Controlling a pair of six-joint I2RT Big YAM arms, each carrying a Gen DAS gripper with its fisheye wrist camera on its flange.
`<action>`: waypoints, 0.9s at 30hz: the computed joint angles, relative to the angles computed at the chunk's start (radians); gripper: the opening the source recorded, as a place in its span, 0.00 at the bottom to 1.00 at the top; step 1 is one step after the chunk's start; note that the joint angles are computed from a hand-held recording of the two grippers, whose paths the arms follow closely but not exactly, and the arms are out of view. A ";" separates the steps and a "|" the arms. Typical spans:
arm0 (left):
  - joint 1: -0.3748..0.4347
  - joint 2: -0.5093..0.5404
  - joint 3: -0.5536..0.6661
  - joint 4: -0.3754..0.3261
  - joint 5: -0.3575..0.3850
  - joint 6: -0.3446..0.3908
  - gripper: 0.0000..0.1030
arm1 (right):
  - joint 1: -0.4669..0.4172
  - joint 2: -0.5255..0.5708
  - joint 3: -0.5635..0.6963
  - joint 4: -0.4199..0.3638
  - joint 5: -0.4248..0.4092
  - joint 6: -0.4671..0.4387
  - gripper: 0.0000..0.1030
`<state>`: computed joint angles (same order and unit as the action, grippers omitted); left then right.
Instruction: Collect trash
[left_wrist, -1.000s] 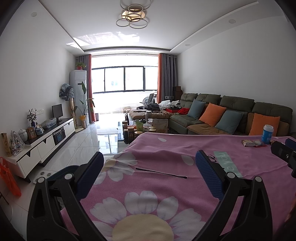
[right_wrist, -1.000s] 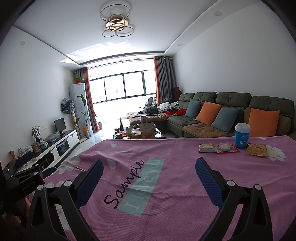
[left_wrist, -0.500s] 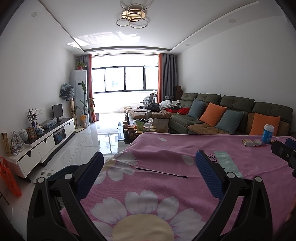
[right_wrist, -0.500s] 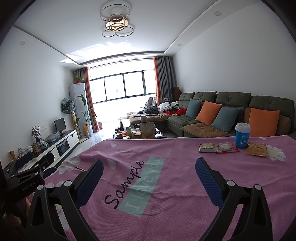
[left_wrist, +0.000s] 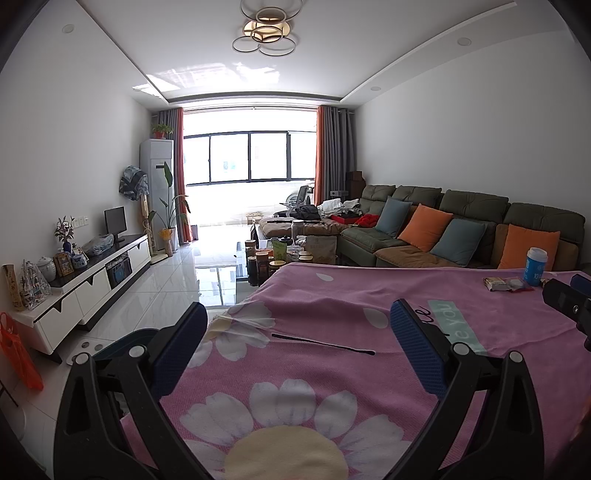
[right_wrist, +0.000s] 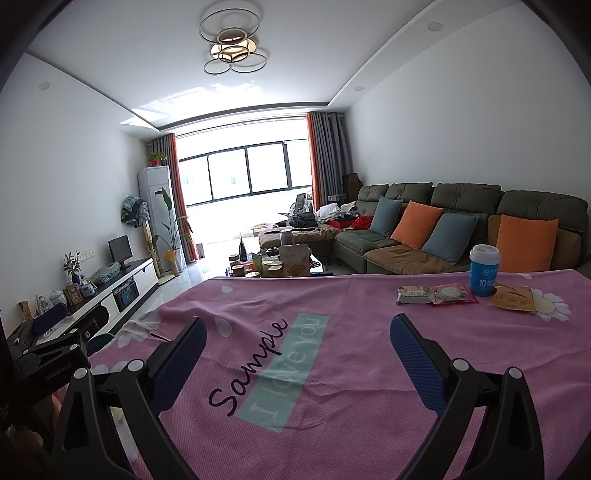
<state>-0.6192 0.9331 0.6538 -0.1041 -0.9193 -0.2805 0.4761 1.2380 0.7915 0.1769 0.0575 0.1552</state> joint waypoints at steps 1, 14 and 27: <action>0.001 0.003 0.002 0.000 0.000 0.001 0.95 | 0.000 0.000 0.000 0.000 0.001 0.000 0.93; -0.003 0.003 0.005 -0.005 -0.005 -0.001 0.95 | 0.000 0.000 0.000 0.001 0.001 -0.001 0.93; -0.003 -0.001 0.006 -0.016 -0.002 -0.004 0.95 | 0.000 0.000 0.000 0.003 0.001 0.001 0.93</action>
<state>-0.6226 0.9316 0.6598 -0.1206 -0.9214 -0.2850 0.4766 1.2383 0.7912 0.1800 0.0584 0.1559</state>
